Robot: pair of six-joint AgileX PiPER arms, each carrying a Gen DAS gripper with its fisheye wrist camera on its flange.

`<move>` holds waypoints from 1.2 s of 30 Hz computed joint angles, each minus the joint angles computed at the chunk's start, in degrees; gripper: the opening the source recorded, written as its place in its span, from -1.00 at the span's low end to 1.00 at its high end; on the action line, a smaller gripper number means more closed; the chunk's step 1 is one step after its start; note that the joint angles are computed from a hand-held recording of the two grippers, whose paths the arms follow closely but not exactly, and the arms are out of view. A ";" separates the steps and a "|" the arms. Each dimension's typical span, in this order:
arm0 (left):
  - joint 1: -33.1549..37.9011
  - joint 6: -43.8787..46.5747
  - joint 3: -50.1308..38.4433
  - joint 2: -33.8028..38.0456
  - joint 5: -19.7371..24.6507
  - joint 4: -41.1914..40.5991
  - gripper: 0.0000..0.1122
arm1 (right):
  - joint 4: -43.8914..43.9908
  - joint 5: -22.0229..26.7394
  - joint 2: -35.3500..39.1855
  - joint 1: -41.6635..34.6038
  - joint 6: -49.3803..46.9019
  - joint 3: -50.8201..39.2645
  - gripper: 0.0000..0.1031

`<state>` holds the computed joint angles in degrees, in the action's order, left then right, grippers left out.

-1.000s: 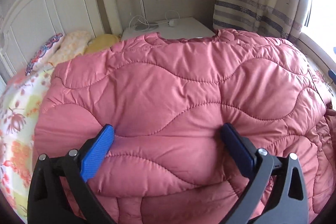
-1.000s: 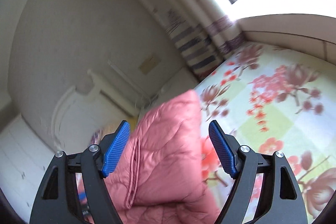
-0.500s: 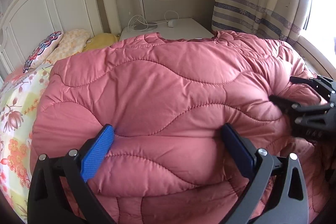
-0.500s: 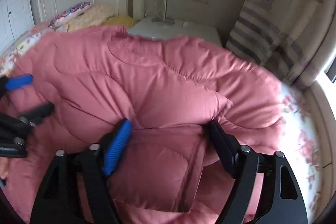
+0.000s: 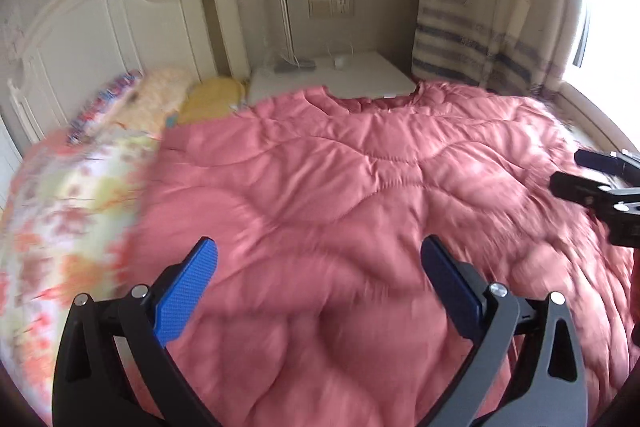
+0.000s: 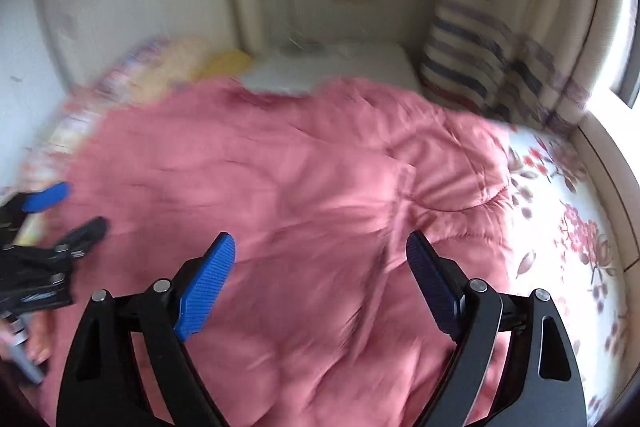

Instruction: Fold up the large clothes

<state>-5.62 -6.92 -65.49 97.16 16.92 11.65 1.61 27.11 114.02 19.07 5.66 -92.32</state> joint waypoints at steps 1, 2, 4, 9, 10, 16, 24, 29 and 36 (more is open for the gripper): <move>0.49 -1.40 3.65 -3.77 0.29 1.11 0.80 | -2.16 -1.78 -3.66 1.38 0.37 4.94 0.75; 1.32 -1.14 7.31 -7.26 1.04 0.47 0.80 | -2.51 -1.65 -5.93 2.54 -0.76 8.14 0.76; 2.12 -2.32 13.50 -11.60 2.56 0.98 0.80 | 0.10 0.69 -7.84 4.20 -5.38 12.00 0.76; 5.29 -3.74 24.38 -12.72 0.10 2.80 0.80 | -5.31 1.14 -6.38 7.95 -1.42 18.46 0.79; 7.16 1.20 25.39 -13.75 -0.53 -2.90 0.80 | -4.29 1.67 -6.75 7.66 -1.28 19.02 0.79; 20.06 33.41 32.85 -30.45 5.82 -32.35 0.80 | -1.51 -5.35 -26.70 7.82 -3.51 39.24 0.82; 33.33 59.19 48.08 -41.93 6.13 -47.44 0.80 | 2.05 -17.33 -45.27 6.70 -4.08 66.77 0.84; 58.18 85.43 46.37 -44.98 24.21 -63.77 0.80 | 27.97 -10.44 -61.52 -7.47 -32.72 73.23 0.84; 70.03 93.24 41.88 -31.80 31.77 -67.33 0.78 | 57.79 8.92 -59.16 -40.66 -71.54 76.04 0.45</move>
<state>64.40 86.32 -23.61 65.36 48.69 -55.68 59.40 36.03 54.87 -21.58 -65.87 -16.28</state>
